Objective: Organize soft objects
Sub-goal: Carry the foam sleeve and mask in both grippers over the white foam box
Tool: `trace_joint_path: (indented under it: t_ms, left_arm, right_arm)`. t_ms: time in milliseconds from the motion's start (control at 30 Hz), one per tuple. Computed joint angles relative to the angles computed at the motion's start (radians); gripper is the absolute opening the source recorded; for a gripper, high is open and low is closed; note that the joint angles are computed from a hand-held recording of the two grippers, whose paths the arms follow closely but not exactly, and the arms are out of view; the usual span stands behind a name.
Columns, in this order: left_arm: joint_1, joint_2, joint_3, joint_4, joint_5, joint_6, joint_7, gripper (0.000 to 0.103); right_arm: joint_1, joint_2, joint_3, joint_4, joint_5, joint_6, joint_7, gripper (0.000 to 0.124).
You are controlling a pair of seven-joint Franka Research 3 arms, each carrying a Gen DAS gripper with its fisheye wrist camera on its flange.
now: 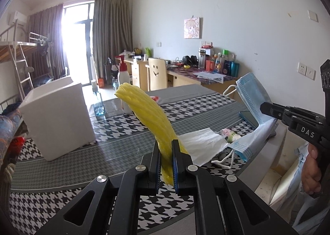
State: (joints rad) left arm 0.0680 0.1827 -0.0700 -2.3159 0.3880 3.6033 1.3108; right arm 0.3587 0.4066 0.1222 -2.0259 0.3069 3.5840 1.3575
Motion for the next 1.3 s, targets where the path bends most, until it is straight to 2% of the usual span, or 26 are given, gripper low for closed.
trace_joint_path:
  t_ms: [167,333,500,1033,1300]
  left_arm:
    - [-0.028,-0.010,0.021,-0.010,-0.082,0.022,0.062,0.010]
    - [-0.035,-0.010,0.026,-0.006,-0.132,0.031,0.107,0.010]
    - [-0.039,-0.003,0.026,0.002,-0.168,0.036,0.130,0.010]
    - [-0.088,0.005,0.060,0.049,-0.362,0.023,0.262,0.010]
    - [-0.105,0.019,0.072,0.075,-0.427,0.014,0.306,0.010]
  right_arm:
    - [-0.003,0.004,0.009,0.004,-0.014,0.022,0.008,0.011]
    - [0.068,0.026,-0.035,0.038,0.063,0.059,-0.062,0.011]
    - [0.132,0.058,-0.075,0.100,0.162,0.035,-0.162,0.011]
    - [0.043,0.101,0.014,0.197,0.029,-0.017,-0.114,0.011]
    - [0.058,0.123,0.001,0.251,0.012,-0.046,-0.107,0.011]
